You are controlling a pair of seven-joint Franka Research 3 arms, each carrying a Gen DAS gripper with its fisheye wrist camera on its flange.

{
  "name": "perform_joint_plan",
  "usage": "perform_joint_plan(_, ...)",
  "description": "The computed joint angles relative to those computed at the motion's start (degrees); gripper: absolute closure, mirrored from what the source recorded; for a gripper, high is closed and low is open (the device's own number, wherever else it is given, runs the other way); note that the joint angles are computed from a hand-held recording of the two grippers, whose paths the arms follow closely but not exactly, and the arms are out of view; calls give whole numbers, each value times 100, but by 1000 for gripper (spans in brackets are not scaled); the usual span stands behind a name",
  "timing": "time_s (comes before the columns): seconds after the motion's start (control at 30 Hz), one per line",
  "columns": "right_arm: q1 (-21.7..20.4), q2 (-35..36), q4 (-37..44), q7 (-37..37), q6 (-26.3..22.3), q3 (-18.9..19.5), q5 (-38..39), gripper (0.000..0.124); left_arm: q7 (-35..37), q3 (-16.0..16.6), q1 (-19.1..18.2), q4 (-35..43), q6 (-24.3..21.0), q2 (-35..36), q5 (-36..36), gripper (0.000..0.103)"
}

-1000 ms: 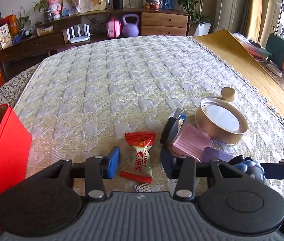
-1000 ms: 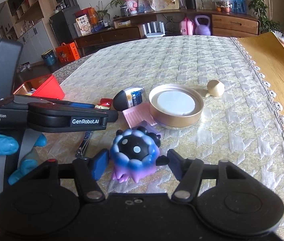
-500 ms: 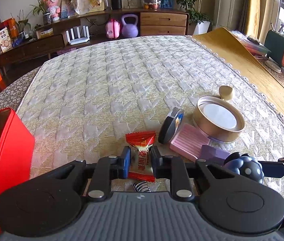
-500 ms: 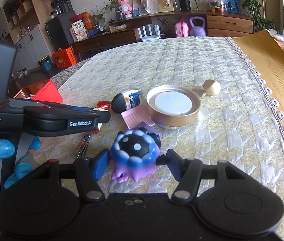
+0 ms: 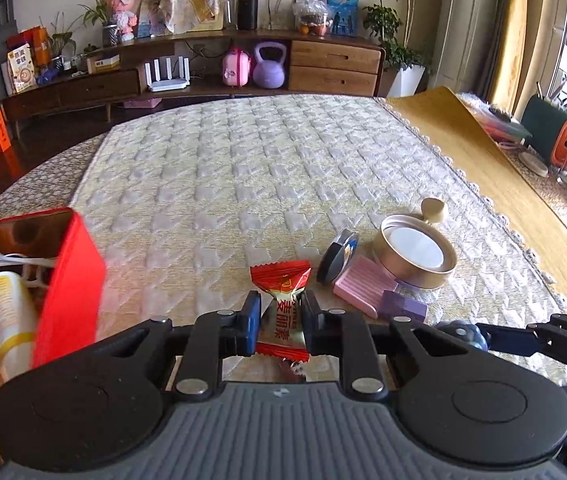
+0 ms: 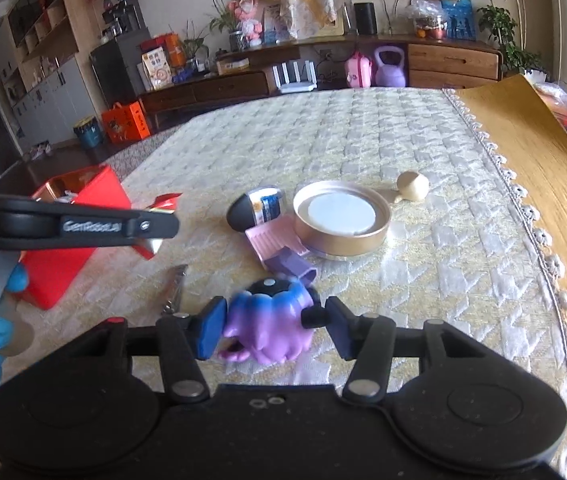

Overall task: Organize rigid objects
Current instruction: 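Carry the candy packet and the spiky toy with both tools over the red tin box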

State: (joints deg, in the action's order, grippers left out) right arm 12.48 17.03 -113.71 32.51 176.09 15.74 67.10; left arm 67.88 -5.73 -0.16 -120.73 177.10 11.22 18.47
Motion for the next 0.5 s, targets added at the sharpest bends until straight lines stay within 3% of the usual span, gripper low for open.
perform_joint_plan(0.03, -40, -53, -25, -108, 7, 59, 125, 71, 52, -62, 66, -71, -18, -82, -84, 82)
perform_joint_plan(0.1, -149, -156, -39, -596, 9, 205, 608, 87, 214, -199, 217, -214, -44, -250, -339, 82)
perform_joint_plan(0.13, -175, -231, -37, -760, -151, 200, 841, 88, 300, -249, 275, -285, -56, -334, -473, 82)
perform_joint_plan(0.17, -67, -294, -88, -642, -157, 102, 716, 90, 380, -286, 318, -346, -75, -414, -613, 82)
perform_joint_plan(0.2, 82, -336, -151, -510, -85, -18, 485, 101, 468, -314, 355, -421, -77, -500, -761, 82)
perform_joint_plan(0.33, 251, -445, -306, -697, -93, -153, 332, 100, 547, -187, 320, -709, -28, -806, -917, 82)
perform_joint_plan(0.5, 484, -434, -541, 77, 61, -411, -590, 62, 587, -55, 262, -1010, 67, -1072, -1069, 82)
